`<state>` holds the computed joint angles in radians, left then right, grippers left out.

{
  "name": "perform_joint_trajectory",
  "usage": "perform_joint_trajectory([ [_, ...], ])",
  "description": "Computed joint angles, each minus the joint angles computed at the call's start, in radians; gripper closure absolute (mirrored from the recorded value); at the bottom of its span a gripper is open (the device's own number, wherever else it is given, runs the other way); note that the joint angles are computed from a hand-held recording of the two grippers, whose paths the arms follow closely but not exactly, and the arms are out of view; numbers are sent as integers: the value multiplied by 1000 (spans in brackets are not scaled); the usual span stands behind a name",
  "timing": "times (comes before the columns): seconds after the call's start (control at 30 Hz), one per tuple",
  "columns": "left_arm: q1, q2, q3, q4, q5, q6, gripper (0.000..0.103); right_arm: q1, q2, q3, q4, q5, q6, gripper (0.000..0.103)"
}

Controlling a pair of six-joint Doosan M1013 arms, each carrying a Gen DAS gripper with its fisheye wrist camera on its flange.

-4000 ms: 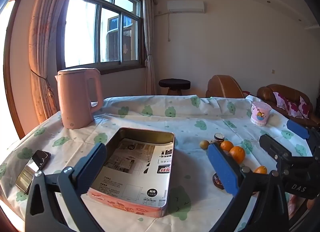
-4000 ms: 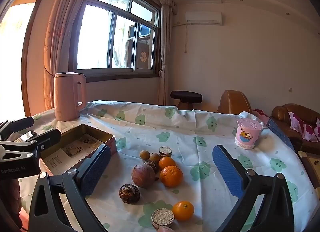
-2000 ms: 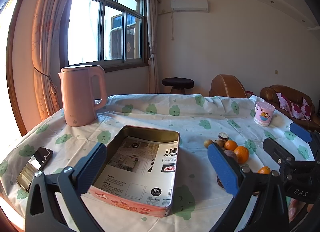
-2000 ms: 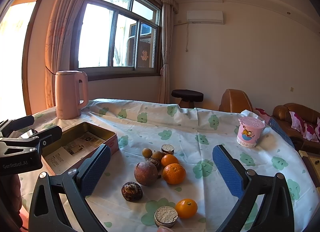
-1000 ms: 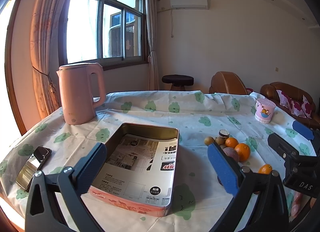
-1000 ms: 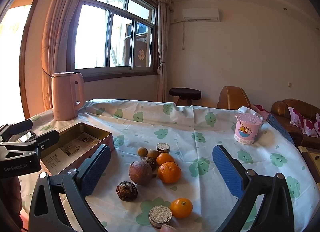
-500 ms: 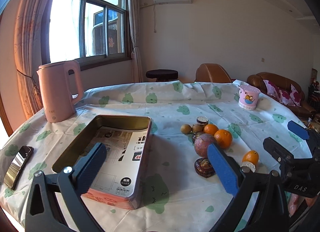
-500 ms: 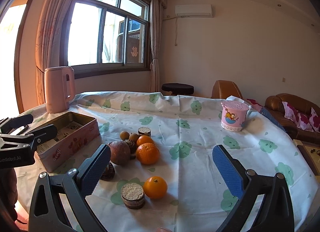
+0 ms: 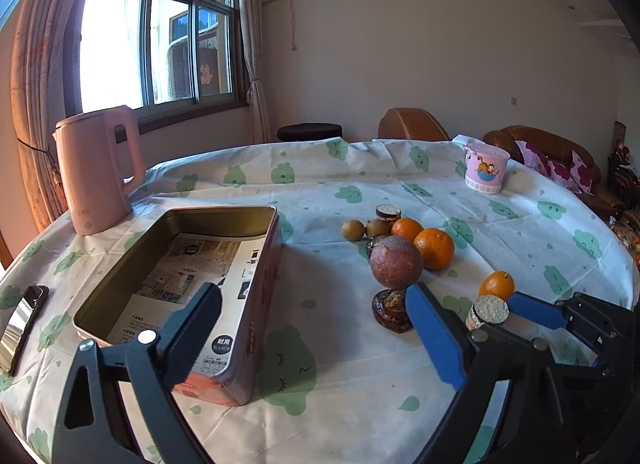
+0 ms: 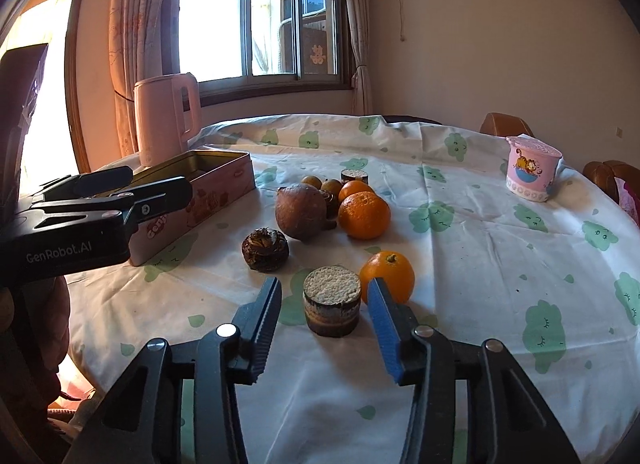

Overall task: Organize fruits
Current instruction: 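Grasp the grainy-topped jar with the right tool while the left tool grasps the dark brown fruit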

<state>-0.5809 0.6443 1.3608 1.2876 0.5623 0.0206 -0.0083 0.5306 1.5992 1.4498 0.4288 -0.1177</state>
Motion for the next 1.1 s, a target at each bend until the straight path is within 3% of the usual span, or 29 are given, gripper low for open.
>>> perform_joint_trajectory([
  [0.27,6,13,-18,-84,-49,94,15,12,27,-57,-255,-15,252,67],
  [0.33,9,19,-29,-134,-63,148,21,15,27,-58,-255,-19,239,67],
  [0.47,16,19,-34,-198,-81,193,23,1,13,-30,-47,6,54,67],
  [0.63,22,28,-63,-310,-118,321,29,0,-2,-17,165,-50,-112,67],
  [0.8,30,67,-137,-561,-116,604,51,6,11,-55,188,-116,-94,67],
  [0.9,41,91,-178,-750,-98,774,51,7,18,-63,187,-124,-82,67],
  [1.03,39,110,-209,-797,-58,841,56,6,27,-65,191,-128,-77,67],
  [1.1,40,122,-231,-832,-28,881,56,8,26,-60,252,-136,-143,67],
])
